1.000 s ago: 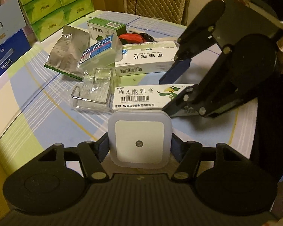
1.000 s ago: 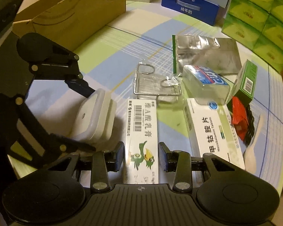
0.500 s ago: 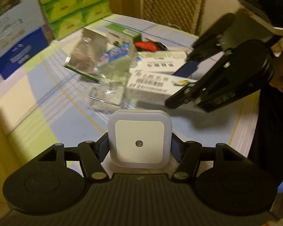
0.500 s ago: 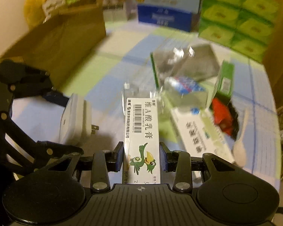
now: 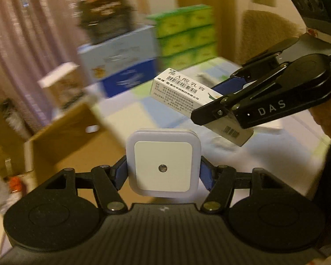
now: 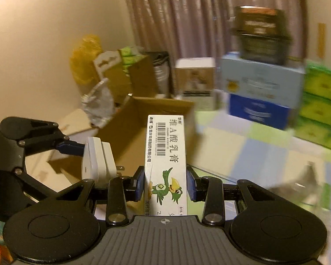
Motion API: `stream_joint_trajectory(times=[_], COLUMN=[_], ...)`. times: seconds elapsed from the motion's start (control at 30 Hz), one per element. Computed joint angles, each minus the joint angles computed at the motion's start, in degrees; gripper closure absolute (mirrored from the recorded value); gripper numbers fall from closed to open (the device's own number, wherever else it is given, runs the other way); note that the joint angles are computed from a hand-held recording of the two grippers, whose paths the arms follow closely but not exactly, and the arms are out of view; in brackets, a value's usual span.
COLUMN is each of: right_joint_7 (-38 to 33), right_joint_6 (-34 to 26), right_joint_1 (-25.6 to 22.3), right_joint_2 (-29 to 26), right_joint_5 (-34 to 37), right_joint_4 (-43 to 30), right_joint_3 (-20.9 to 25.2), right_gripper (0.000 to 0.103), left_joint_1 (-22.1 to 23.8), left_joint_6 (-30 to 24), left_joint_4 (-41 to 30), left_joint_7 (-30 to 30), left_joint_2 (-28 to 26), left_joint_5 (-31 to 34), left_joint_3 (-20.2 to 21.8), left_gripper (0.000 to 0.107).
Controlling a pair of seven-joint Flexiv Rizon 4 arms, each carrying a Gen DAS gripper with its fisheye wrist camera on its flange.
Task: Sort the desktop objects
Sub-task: 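Carry the cream box and night light with both tools over the cardboard box, then open both tools to drop the cream box and night light into the cardboard box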
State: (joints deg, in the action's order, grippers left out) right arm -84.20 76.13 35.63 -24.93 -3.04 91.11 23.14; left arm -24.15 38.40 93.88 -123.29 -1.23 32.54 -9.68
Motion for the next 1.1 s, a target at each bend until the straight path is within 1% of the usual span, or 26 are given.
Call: stream_joint_trajectory(times=[0.07, 0.13, 0.2, 0.3, 0.37, 0.57, 0.6, 0.63, 0.7, 0.77, 0.83, 0.87, 0.93, 1.03, 1.07, 1.1], right_joint_7=[1.2, 2.61, 3.34, 3.93, 4.23, 3.34, 3.53, 3.55, 3.53, 3.46, 2.9, 2.59, 2.94, 3.39, 3.98, 5.03], right_joint_6=[-1.83, -3.8, -5.26, -7.62, -8.85, -9.77, -9.87, -9.97, -10.11, -10.06, -10.0, -9.38, -7.87, -4.93, -3.72, -1.74], right_joint_1=[1.83, 4.1, 5.56, 7.26, 8.03, 8.4, 8.58, 8.61, 8.71, 8.73, 8.52, 8.38, 8.48, 8.33, 8.34, 8.3], right_joint_2=[-3.16, -6.32, -8.53, -11.82, -13.7, -16.06, -16.41, -16.64, -16.9, -16.91, -17.23, -17.14, -16.77, -15.03, -14.01, -12.57], right_joint_5=[-0.25, -1.12, -1.68, -2.26, -2.42, -1.77, -1.76, -1.72, -1.76, -1.65, -1.23, -0.81, -0.36, -0.48, -0.77, -0.97], right_joint_4=[-4.4, -8.69, -11.3, -14.95, -16.82, -18.11, -18.4, -18.54, -18.61, -18.46, -18.96, -18.77, -18.28, -16.32, -15.07, -13.08], right_joint_3=[0.14, -0.58, -1.14, -1.81, -2.27, -2.39, -2.61, -2.69, -2.88, -2.79, -2.16, -1.78, -1.9, -2.35, -2.93, -3.76], right_gripper=[0.067, 0.067, 0.067, 0.067, 0.067, 0.067, 0.067, 0.067, 0.067, 0.067, 0.067, 0.066, 0.049, 0.043, 0.042, 0.039], left_joint_1=[0.89, 2.55, 4.59, 7.33, 8.98, 11.86, 12.24, 12.53, 12.86, 13.02, 13.25, 13.45, 13.61, 13.84, 13.94, 14.08], left_joint_6=[-2.14, -3.07, -3.17, -1.64, -0.23, 4.48, 4.98, 4.81, 4.23, 4.95, 4.64, 4.17, 3.67, 3.24, 2.81, 2.6], left_joint_4=[1.83, 4.12, 6.29, 9.58, 11.07, 16.42, 16.84, 17.11, 17.27, 18.01, 18.31, 18.17, 18.31, 18.44, 18.33, 18.16], left_joint_7=[0.58, 0.93, 1.38, 1.83, 2.22, 1.74, 1.54, 0.96, -0.17, -0.56, -0.94, -1.15, -1.73, -2.69, -3.4, -4.18], left_joint_2=[2.79, 5.24, 6.95, 8.61, 8.56, 9.19, 9.15, 9.24, 9.56, 10.28, 11.16, 11.41, 12.31, 13.57, 14.04, 14.39], left_joint_5=[0.01, -0.4, -0.99, -2.18, -2.71, -4.61, -4.38, -3.9, -3.03, -3.03, -2.67, -2.38, -2.46, -2.57, -2.26, -1.95], left_joint_3=[1.18, 1.93, 2.43, 2.82, 2.9, 3.39, 3.25, 2.95, 2.34, 2.38, 1.99, 1.7, 1.37, 0.72, 0.23, -0.21], left_gripper=[0.046, 0.046, 0.046, 0.046, 0.046, 0.046, 0.044, 0.042, 0.042, 0.042, 0.04, 0.04, 0.04, 0.039, 0.038, 0.036])
